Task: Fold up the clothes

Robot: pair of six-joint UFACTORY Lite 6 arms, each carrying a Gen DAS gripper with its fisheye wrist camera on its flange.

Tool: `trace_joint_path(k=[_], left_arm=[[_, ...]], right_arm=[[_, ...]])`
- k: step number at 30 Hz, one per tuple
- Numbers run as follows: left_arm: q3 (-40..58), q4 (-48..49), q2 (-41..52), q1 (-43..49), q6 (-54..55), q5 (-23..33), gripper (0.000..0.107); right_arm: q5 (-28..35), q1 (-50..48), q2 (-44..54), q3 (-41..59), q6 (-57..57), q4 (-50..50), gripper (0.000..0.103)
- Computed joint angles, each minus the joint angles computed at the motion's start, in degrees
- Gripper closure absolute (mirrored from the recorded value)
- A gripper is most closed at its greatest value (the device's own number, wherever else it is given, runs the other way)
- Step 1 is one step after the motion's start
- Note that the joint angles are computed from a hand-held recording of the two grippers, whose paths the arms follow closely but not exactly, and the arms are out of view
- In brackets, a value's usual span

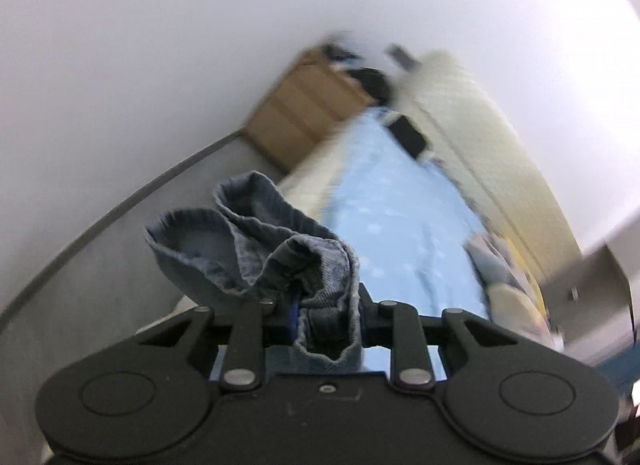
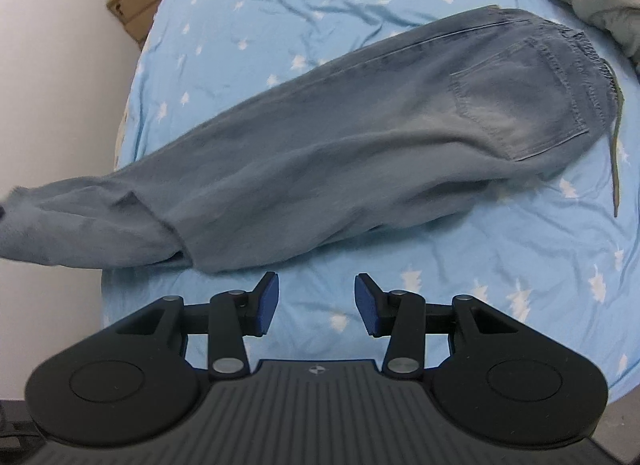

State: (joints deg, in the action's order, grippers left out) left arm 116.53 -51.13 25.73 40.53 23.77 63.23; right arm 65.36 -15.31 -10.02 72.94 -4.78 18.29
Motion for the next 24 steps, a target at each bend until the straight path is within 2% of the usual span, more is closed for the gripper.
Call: trace_joint_path(k=[5, 8, 13, 17, 24], left_arm=[[6.9, 8.7, -2.7, -16.9, -8.2, -3.2, 0.084], [12.8, 17.0, -1.1, -29.6, -15.4, -5.0, 0.084], [13.0, 27.2, 1.9, -49.7, -23.7, -11.2, 0.085], [14.4, 32.1, 8.8, -62.5, -30.4, -14.5, 0.085], [23.7, 41.5, 27.0, -77.9, -44.6, -14.9, 0.085]], right_arm=[[1.8, -15.5, 2.4, 0.0, -13.9, 6.7, 0.058], [3.8, -24.5, 6.5, 2.3, -22.2, 9.3, 0.058], [5.9, -35.9, 14.7, 7.2, -32.1, 10.6, 0.058], [6.5, -42.3, 21.8, 12.3, -36.2, 10.4, 0.058], [7.2, -48.6, 31.3, 19.8, -40.5, 8.7, 0.058]])
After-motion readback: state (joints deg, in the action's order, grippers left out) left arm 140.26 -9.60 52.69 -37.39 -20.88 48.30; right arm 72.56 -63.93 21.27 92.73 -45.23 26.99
